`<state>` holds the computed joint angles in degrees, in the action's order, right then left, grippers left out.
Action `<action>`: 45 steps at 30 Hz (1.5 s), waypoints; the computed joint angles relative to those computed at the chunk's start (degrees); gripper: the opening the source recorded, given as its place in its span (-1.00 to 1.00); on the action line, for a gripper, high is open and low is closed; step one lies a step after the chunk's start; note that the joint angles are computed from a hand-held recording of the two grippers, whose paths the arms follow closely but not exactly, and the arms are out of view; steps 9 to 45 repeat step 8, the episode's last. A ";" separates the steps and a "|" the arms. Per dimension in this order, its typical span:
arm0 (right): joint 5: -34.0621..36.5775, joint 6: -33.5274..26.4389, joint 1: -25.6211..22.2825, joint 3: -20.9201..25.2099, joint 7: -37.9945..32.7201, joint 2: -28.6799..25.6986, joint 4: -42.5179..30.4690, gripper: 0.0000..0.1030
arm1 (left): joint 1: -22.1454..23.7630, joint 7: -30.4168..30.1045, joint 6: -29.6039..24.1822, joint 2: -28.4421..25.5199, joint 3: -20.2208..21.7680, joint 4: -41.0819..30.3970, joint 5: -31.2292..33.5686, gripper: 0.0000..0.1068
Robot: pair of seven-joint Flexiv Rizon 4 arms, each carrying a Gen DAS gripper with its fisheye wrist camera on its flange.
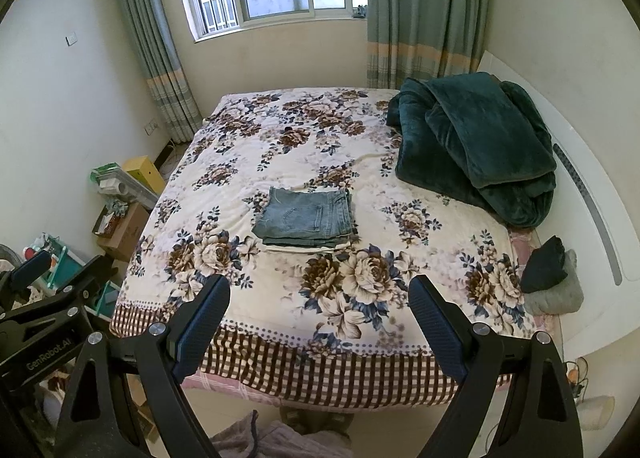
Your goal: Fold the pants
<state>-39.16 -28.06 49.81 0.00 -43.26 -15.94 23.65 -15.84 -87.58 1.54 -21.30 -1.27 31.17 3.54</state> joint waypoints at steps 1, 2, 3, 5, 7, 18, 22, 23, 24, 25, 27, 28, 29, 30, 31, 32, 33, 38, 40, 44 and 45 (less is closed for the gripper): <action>0.09 0.22 -0.24 0.22 0.25 0.58 0.91 0.80 | -0.03 0.03 -0.68 -0.68 -0.05 -1.23 0.05 0.87; 0.12 0.44 -0.32 0.35 0.42 0.73 1.22 0.80 | -0.27 0.10 -1.33 -1.52 -0.04 -2.63 0.27 0.87; 0.04 0.39 -0.37 0.46 0.36 0.70 1.19 0.80 | -0.37 0.18 -1.07 -1.43 0.03 -2.24 0.22 0.87; -0.05 0.34 -0.33 0.42 0.31 0.58 0.98 0.80 | -0.47 0.26 -0.35 -0.99 0.14 -1.22 0.18 0.87; -0.11 0.19 -0.27 0.45 0.16 0.26 0.47 0.80 | -0.57 0.20 0.06 -0.96 0.18 -0.96 0.30 0.87; -0.04 0.47 -0.38 0.51 0.40 0.78 1.30 0.80 | -0.38 0.31 -0.41 -1.64 -0.04 -2.09 -0.10 0.87; -0.04 0.47 -0.38 0.51 0.40 0.78 1.30 0.80 | -0.38 0.31 -0.41 -1.64 -0.04 -2.09 -0.10 0.87; -0.04 0.47 -0.38 0.51 0.40 0.78 1.30 0.80 | -0.38 0.31 -0.41 -1.64 -0.04 -2.09 -0.10 0.87; -0.04 0.47 -0.38 0.51 0.40 0.78 1.30 0.80 | -0.38 0.31 -0.41 -1.64 -0.04 -2.09 -0.10 0.87; -0.04 0.47 -0.38 0.51 0.40 0.78 1.30 0.80 | -0.38 0.31 -0.41 -1.64 -0.04 -2.09 -0.10 0.87; -0.04 0.47 -0.38 0.51 0.40 0.78 1.30 0.80 | -0.38 0.31 -0.41 -1.64 -0.04 -2.09 -0.10 0.87; -0.04 0.47 -0.38 0.51 0.40 0.78 1.30 0.80 | -0.38 0.31 -0.41 -1.64 -0.04 -2.09 -0.10 0.87; -0.04 0.47 -0.38 0.51 0.40 0.78 1.30 0.80 | -0.38 0.31 -0.41 -1.64 -0.04 -2.09 -0.10 0.87; -0.04 0.47 -0.38 0.51 0.40 0.78 1.30 0.80 | -0.38 0.31 -0.41 -1.64 -0.04 -2.09 -0.10 0.87; -0.04 0.47 -0.38 0.51 0.40 0.78 1.30 0.80 | -0.38 0.31 -0.41 -1.64 -0.04 -2.09 -0.10 0.87; -0.04 0.47 -0.38 0.51 0.40 0.78 1.30 0.80 | -0.38 0.31 -0.41 -1.64 -0.04 -2.09 -0.10 0.87; -0.04 0.47 -0.38 0.51 0.40 0.78 1.30 0.80 | -0.38 0.31 -0.41 -1.64 -0.04 -2.09 -0.10 0.87; -0.04 0.47 -0.38 0.51 0.40 0.78 1.30 0.80 | -0.38 0.31 -0.41 -1.64 -0.04 -2.09 -0.10 0.87; -0.04 0.47 -0.38 0.51 0.40 0.78 1.30 0.80 | -0.38 0.31 -0.41 -1.64 -0.04 -2.09 -0.10 0.87; -0.04 0.47 -0.38 0.51 0.40 0.78 1.30 0.80 | -0.38 0.31 -0.41 -1.64 -0.04 -2.09 -0.10 0.87; -0.04 0.47 -0.38 0.51 0.40 0.78 1.30 0.80 | -0.38 0.31 -0.41 -1.64 -0.04 -2.09 -0.10 0.87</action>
